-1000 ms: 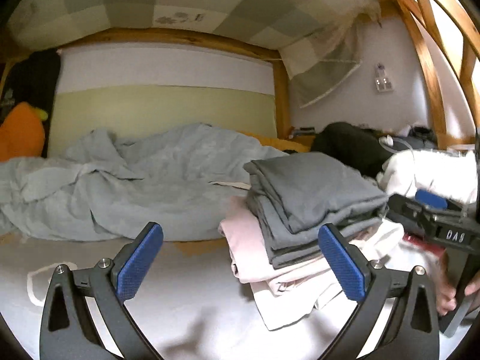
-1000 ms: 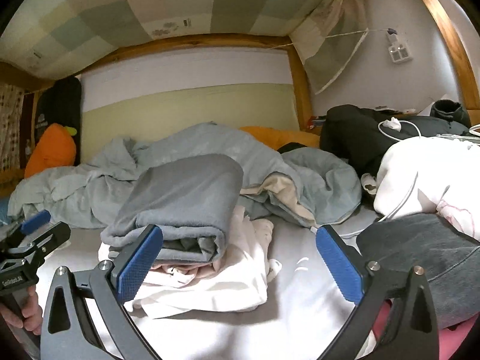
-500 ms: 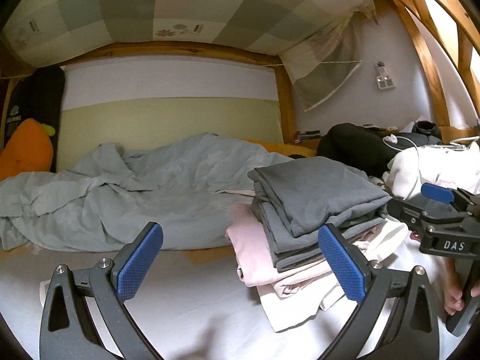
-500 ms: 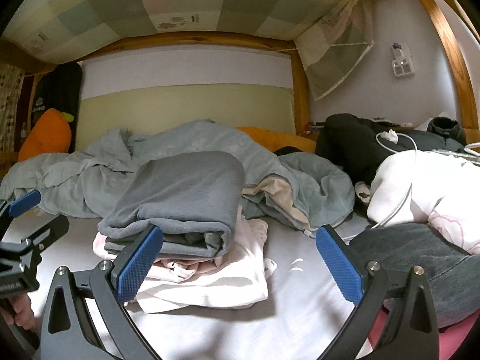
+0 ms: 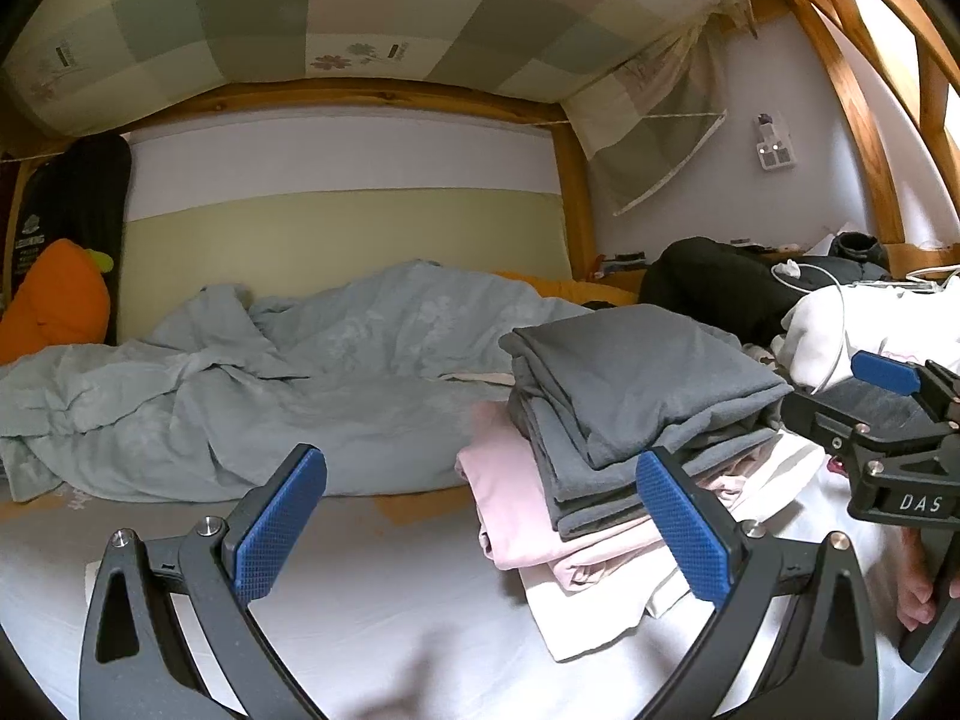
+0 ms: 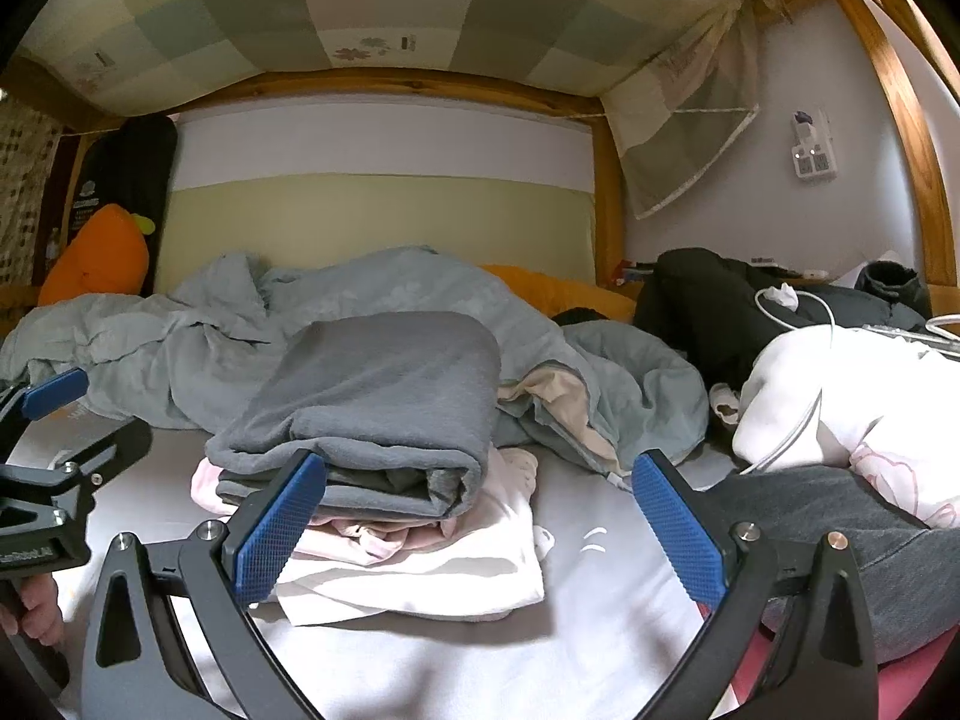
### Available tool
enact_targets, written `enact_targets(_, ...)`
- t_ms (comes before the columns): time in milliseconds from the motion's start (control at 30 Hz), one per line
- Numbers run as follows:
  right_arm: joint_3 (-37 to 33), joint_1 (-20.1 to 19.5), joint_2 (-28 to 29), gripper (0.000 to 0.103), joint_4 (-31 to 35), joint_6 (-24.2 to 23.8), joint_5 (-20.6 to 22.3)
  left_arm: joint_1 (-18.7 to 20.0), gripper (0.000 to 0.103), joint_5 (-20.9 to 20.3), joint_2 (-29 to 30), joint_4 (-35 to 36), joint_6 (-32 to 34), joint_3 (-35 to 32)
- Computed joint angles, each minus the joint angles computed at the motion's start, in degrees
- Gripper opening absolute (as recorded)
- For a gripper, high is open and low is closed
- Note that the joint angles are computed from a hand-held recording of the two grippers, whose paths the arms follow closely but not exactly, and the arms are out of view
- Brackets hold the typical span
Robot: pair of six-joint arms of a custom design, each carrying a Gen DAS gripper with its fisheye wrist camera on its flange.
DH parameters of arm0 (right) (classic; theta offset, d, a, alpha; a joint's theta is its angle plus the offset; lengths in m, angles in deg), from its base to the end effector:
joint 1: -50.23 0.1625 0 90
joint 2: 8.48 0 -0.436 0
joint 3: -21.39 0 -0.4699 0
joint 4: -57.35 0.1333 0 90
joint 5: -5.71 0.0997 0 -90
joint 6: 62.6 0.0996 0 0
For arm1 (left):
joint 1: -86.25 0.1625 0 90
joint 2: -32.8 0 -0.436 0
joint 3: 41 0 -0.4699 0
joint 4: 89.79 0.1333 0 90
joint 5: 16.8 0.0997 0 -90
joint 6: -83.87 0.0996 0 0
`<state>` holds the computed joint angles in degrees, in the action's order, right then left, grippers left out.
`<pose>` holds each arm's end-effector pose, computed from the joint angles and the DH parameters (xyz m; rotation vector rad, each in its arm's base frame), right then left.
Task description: Fold small clothes
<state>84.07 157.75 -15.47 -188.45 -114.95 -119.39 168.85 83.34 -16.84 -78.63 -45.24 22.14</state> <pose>0.3014 -0.7022 -0.0601 0.4067 -1.6019 1.6152 0.0135 -0.7951 0.2535 1.3075 2.0602 -1.5311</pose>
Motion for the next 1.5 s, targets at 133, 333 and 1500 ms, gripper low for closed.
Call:
enact_targets(133, -0.2, 0.0, 0.2, 0.102, -0.3, -0.3, 0.2, 0.3, 0.103, 0.2, 0.6, 1.5, -1.0, -1.4)
enact_targets(333, 0.3, -0.3, -0.1, 0.102, -0.4, 0.5, 0.4, 0.7, 0.103, 0.2, 2.0, 5.3, -3.0, -4.7)
enact_targets(1500, 0.8, -0.5, -0.5, 0.102, -0.3, 1.0, 0.6, 0.3, 0.103, -2.0, 1.8, 3.7, -3.7, -4.3)
